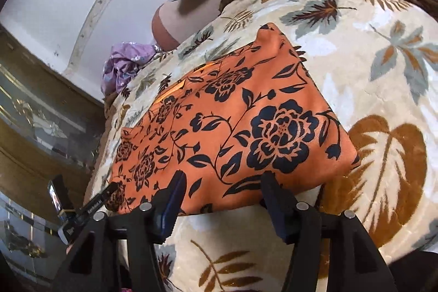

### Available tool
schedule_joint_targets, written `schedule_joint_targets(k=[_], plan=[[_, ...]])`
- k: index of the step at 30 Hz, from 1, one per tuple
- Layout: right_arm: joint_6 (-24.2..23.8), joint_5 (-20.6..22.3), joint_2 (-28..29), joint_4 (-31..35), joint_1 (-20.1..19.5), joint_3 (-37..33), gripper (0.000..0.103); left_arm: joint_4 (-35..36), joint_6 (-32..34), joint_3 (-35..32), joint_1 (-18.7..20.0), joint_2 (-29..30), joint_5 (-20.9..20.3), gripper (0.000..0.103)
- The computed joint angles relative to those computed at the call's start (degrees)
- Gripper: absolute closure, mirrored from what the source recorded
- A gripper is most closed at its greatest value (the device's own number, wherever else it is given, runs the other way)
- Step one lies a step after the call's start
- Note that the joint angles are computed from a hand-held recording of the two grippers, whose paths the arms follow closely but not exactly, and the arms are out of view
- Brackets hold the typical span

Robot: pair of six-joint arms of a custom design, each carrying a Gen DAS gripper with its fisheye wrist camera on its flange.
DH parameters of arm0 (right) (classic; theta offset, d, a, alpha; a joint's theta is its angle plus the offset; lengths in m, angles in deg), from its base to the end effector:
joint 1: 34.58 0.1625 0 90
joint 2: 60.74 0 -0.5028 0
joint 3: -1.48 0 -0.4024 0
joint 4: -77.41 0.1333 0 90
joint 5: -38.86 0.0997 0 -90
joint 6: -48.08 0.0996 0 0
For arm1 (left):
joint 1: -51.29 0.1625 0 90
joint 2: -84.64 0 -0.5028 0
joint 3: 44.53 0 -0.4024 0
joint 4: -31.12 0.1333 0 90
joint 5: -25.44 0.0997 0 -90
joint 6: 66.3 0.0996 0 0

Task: Fold small clothes
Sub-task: 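Press and smooth the folded top with both tools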

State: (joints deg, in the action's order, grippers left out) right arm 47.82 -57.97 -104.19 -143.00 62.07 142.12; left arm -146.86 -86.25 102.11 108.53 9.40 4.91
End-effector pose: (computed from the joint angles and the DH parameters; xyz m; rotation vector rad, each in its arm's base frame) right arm 0.1730 -0.4351 0.0809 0.1245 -2.9268 0.8821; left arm -0.0053 -0.4270 0.2623 0.0224 2.0184 -0.8804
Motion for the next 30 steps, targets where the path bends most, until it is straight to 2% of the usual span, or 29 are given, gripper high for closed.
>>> schedule_joint_targets(k=[7,10,12,17,20,26,30], plan=[[-2.78,1.2,1.5,-3.72,-0.13,0.1,0.043,-0.11,0.18,0.01,-0.29,0.65,0.19,0.009],[-5.42,-0.07,2.76,-7.31,1.33,-0.04,0.043,-0.54,0.77,0.07,-0.79,1.09,0.1,0.009],[-5.55,-0.17,2.81,-6.62,1.49,-0.26,0.043,-1.36,1.4,0.22,-1.17,1.66,0.19,0.009],[-1.97,3.2,1.91,-1.35,-0.76,-0.35,0.043,-0.98,1.66,0.2,-1.5,2.82,0.23,0.009],[1.74,6.91,1.34,0.62,-3.38,0.34,0.042,-0.34,1.72,-0.02,-1.26,3.28,-0.19,0.009],[5.32,10.47,1.42,-2.17,-5.98,2.92,0.042,-1.34,3.05,-0.81,-0.33,4.5,-0.32,0.009],[7.87,7.59,2.71,-6.68,-5.77,4.2,0.042,-1.14,2.9,-1.3,0.14,4.65,-0.67,0.009]])
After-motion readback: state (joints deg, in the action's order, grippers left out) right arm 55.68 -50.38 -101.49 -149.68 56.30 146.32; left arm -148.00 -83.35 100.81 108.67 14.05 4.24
